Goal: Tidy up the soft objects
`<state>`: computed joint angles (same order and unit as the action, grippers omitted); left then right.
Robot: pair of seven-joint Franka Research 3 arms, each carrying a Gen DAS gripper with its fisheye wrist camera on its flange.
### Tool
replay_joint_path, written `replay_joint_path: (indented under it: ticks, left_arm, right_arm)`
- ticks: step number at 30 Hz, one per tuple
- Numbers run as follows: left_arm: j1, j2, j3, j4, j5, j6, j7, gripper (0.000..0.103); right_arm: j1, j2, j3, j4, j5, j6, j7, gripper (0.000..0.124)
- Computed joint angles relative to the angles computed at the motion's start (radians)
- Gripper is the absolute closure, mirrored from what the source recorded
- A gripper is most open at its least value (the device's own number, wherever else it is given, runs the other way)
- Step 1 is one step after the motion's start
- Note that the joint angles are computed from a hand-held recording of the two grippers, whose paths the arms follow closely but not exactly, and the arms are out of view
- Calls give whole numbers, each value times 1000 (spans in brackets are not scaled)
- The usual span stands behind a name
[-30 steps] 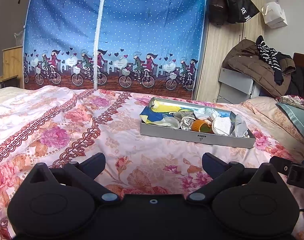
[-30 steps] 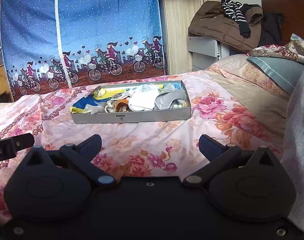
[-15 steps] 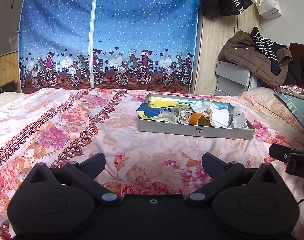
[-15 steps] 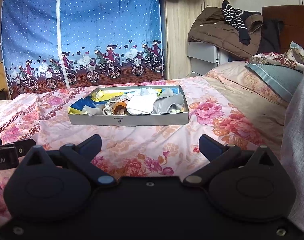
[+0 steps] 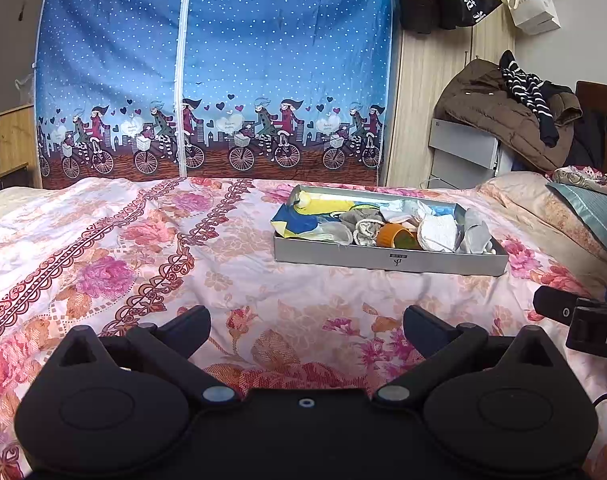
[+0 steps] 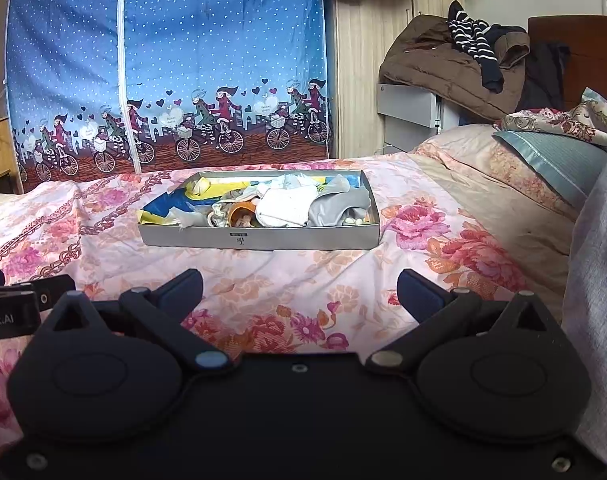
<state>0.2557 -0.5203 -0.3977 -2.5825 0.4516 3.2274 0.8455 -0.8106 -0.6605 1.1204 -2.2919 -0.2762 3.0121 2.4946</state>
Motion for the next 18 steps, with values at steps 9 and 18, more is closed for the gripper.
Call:
replay_joint_path:
  ticks: [9, 18]
  left_arm:
    - [0, 0, 0, 0, 3, 0, -1, 1]
    - [2, -1, -2, 1, 5, -2, -5, 1]
  right_arm:
    - [4, 8, -1, 2, -7, -2, -2, 21]
    - [2, 9, 3, 6, -9, -5, 5, 21]
